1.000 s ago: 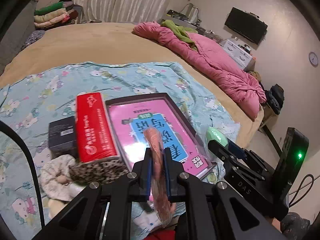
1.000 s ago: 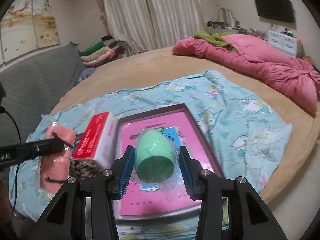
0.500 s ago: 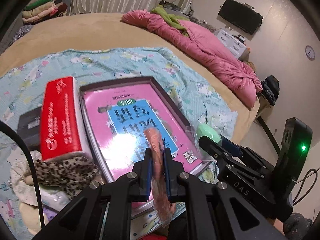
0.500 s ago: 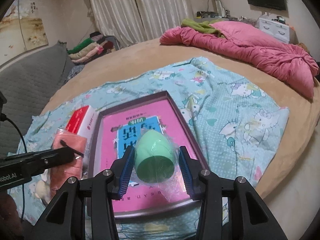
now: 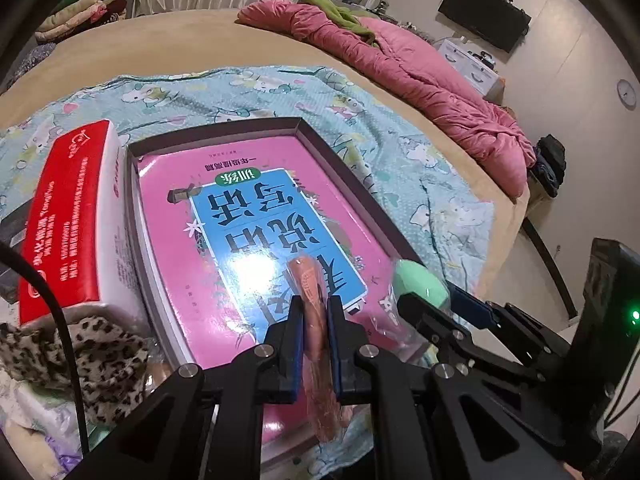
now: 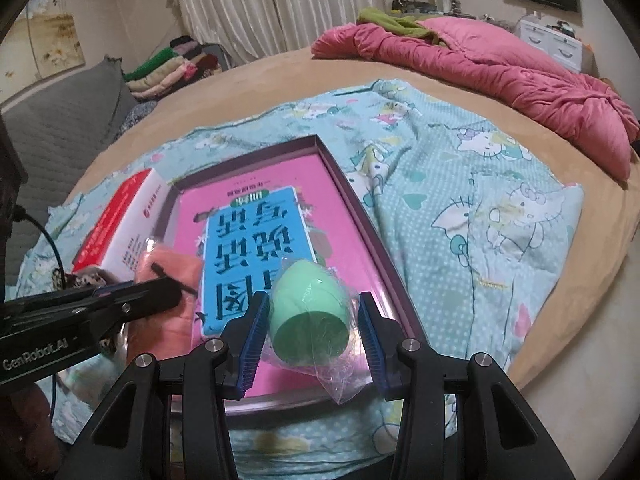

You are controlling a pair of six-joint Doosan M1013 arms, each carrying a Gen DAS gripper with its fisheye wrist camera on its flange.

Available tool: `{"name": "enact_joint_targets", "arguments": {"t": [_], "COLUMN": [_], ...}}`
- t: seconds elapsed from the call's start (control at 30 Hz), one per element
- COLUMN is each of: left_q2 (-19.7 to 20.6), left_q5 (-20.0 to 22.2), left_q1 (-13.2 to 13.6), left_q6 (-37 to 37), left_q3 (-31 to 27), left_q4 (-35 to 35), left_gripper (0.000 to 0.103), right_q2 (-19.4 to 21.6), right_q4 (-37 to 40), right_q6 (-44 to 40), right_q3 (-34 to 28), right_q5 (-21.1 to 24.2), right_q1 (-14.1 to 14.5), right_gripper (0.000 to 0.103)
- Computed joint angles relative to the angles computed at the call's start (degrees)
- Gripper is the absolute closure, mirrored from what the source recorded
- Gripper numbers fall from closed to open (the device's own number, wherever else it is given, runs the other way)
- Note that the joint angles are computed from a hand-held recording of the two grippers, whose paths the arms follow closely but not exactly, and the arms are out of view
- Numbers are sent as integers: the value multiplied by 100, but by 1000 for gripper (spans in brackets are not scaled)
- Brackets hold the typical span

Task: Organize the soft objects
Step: 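Carry the pink package and green sponge over the pink book tray with both grippers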

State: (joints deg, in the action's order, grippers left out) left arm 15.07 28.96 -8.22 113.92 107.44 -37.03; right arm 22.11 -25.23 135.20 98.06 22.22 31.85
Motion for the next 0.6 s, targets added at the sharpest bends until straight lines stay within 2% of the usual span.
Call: {"name": "enact_joint_targets", "arguments": {"t": [0.1,0.33,0.6], "left_q2": [65,168,206], "left_q5": [-41,-6,25], "left_q1": [-26,-48,-70], "left_q6": [-54,-226,-447], "left_q3": [-13,-28,-27], "left_q4": [65,231,504], "left_gripper": [92,92,92], "right_q2": [30,80,152], "right_q4": [302,392,73], "right_q6": [-239,-411,-298], "right_q3": [-8,-65,-170], "right_q5": [19,143,427], "right_q1": [-31,-25,38], "right_gripper": [57,56,55]}}
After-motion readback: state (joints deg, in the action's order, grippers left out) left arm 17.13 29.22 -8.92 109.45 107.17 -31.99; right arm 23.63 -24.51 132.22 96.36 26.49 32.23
